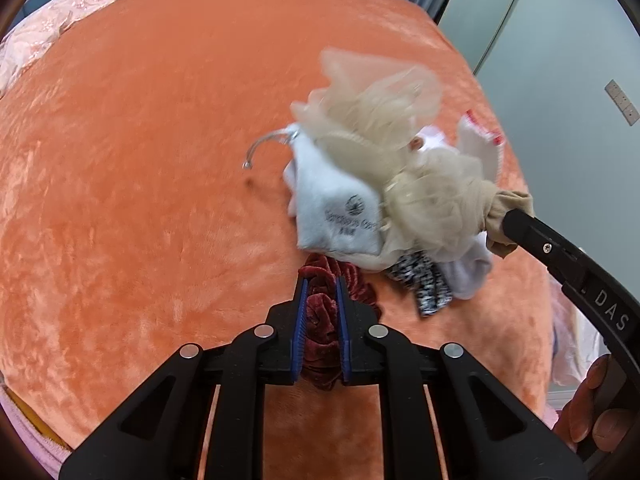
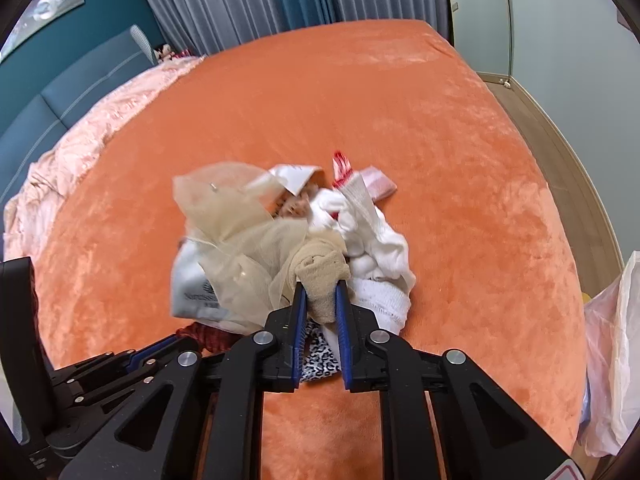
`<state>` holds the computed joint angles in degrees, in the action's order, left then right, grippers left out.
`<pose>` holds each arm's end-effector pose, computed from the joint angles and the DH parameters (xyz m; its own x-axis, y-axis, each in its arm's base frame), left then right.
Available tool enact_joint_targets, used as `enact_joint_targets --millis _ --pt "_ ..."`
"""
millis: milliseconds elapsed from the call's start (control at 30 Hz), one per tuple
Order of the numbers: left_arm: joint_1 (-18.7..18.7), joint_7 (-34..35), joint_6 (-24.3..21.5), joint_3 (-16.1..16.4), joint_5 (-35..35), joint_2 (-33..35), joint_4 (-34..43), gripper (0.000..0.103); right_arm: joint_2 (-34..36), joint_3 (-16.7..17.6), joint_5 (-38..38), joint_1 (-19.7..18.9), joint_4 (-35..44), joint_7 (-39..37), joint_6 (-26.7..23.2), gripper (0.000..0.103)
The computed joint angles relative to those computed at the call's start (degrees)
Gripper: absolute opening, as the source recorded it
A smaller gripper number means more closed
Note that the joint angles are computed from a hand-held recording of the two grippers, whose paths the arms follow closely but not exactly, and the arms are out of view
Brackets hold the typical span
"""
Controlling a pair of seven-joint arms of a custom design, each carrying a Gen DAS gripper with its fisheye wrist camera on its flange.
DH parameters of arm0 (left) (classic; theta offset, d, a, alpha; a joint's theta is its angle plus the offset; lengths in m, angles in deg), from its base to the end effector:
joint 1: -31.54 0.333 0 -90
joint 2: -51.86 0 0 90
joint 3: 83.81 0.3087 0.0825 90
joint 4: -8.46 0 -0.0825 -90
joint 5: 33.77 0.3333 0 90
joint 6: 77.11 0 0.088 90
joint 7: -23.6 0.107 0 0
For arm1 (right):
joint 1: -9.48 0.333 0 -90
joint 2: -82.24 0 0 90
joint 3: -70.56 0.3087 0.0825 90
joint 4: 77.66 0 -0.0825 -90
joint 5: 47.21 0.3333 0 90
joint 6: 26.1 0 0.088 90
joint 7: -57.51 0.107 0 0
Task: Collect trash
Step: 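Carry both items to the wastebasket and open both tools to drop them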
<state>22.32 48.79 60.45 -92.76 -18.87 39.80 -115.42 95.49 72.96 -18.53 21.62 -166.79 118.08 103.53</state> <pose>0.4575 -0.1537 0.5456 0.5468 -0.7992 0.2495 -0.6850 -0.5984 -0.4155 0.5998 0.1655 0.5722 0.5563 -0.7986 -0.2295 -0.7446 -0.3565 -0.5643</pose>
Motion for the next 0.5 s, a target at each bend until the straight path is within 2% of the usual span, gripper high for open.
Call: enact_joint_targets --millis 200,500 --pt "-0.6 -0.7 -2.4 -0.9 1.4 -2.5 2.8 0.013 -2.8 -0.1 5.0 -2.0 0.4 -1.9 -1.2 0.007" --pt "-2.7 -1.4 -6.3 -3.8 5.7 -1.9 11.7 0.013 -7.8 -1.6 9.8 -4.5 -0.3 -5.9 -1.1 0.006"
